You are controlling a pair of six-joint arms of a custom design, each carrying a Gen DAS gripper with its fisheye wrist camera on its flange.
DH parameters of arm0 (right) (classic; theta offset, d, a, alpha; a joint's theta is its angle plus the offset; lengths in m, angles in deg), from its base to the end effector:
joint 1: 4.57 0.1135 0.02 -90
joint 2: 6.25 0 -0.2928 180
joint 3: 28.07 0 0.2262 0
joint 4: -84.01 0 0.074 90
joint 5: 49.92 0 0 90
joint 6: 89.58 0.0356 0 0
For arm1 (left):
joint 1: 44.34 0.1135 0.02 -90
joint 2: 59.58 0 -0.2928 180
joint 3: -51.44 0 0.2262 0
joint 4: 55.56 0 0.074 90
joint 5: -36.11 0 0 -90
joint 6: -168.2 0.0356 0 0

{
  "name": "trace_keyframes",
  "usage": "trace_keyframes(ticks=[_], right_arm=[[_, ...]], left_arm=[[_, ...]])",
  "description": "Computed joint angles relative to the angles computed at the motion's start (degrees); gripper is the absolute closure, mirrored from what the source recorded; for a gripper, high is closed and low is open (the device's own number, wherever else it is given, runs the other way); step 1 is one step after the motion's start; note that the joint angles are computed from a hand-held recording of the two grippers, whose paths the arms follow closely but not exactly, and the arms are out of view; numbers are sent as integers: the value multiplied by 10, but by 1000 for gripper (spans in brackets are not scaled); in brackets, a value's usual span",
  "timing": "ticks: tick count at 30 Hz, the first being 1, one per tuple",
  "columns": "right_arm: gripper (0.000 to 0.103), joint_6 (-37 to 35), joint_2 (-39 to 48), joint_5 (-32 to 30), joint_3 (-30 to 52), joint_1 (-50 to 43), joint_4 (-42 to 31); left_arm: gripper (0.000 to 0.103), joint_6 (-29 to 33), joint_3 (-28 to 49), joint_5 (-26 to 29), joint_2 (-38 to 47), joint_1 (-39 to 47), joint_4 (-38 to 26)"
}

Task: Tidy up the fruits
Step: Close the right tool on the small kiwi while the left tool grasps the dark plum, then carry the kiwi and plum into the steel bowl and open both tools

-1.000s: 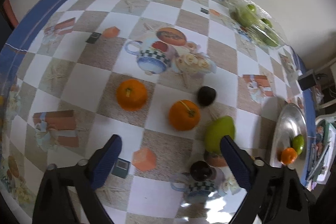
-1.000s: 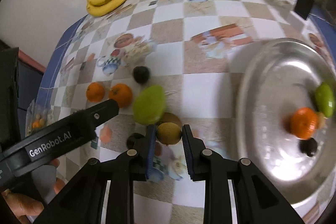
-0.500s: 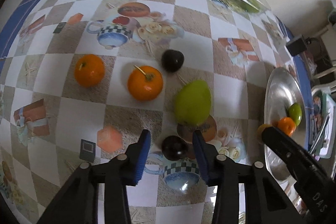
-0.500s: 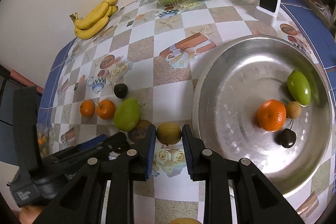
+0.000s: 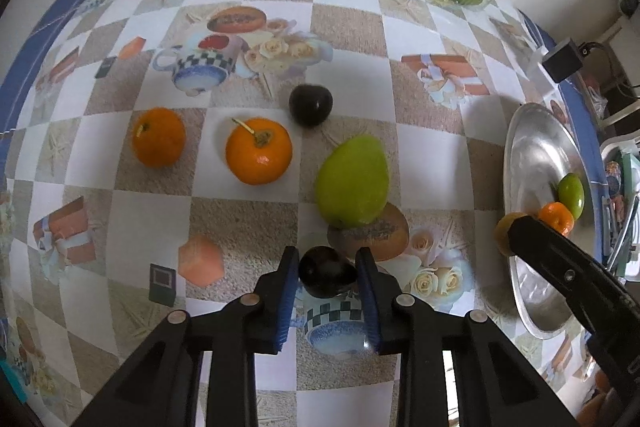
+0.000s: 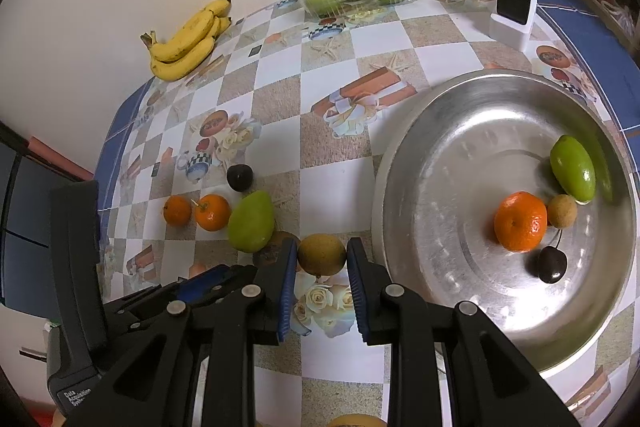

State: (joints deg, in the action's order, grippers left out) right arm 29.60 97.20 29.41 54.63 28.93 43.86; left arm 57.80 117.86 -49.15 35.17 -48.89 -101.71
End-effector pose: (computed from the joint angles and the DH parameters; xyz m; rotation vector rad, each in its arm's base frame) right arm 0.2904 0.2001 0.2229 -0.1698 2.7386 0.5891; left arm 0.2716 -0.0246 0.1925 -0.3821 2.8628 -0.2017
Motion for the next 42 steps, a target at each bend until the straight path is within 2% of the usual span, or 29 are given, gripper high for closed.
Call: trace_keyframes(ticks=[10, 19, 34, 42], right_arm=[[76, -2, -8, 17, -8, -10, -13], [76, 5, -42, 31, -50, -66, -10], [76, 0, -77, 88, -98, -164, -23], [76, 0, -85, 110, -105, -192, -27]], left_arm=[[72, -4, 14, -16, -48, -21, 4], [72, -19, 40, -35, -59, -81, -3], [72, -40, 96, -63, -10, -218, 7], [72, -37, 115, -68, 17, -249, 15]])
